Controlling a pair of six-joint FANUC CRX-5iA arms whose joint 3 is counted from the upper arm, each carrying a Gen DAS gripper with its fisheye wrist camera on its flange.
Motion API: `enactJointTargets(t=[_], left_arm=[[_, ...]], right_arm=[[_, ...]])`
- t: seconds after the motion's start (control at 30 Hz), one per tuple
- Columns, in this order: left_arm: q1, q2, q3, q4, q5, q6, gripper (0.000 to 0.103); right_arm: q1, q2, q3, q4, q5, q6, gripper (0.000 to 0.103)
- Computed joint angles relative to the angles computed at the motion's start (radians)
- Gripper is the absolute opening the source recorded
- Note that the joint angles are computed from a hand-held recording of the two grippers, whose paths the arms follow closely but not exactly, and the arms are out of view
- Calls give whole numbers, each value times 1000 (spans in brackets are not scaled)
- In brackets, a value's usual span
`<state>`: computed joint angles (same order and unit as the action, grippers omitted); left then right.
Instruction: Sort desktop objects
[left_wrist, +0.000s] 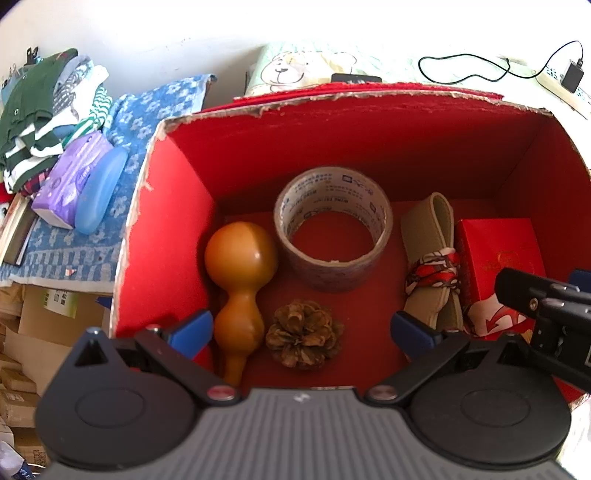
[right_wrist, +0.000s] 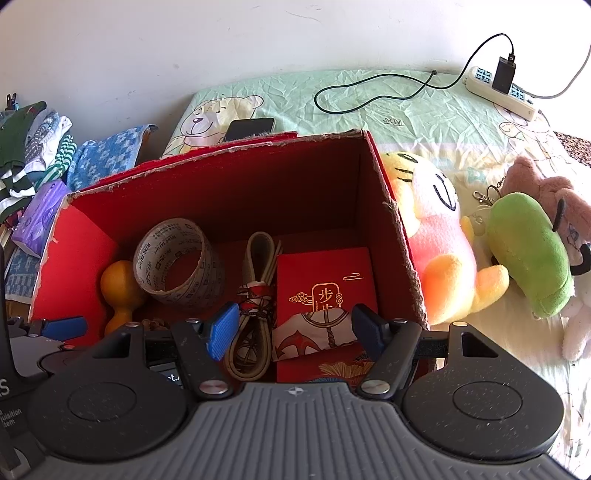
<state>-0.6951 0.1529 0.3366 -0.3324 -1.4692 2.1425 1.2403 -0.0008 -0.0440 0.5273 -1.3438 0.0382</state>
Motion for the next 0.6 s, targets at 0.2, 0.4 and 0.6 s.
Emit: enactJointTargets(t=[0.2, 0.4, 0.6], left_arm=[[-1, 2, 2, -1, -3, -1, 103], [-8, 9, 10, -16, -16, 2, 103], [-9, 10, 13, -16, -20, -1, 103]], right_arm=[[1, 1, 0, 1, 0, -1, 70], [0, 0, -2, 3, 2, 2, 70], [1, -5, -11, 8, 10, 5, 71]])
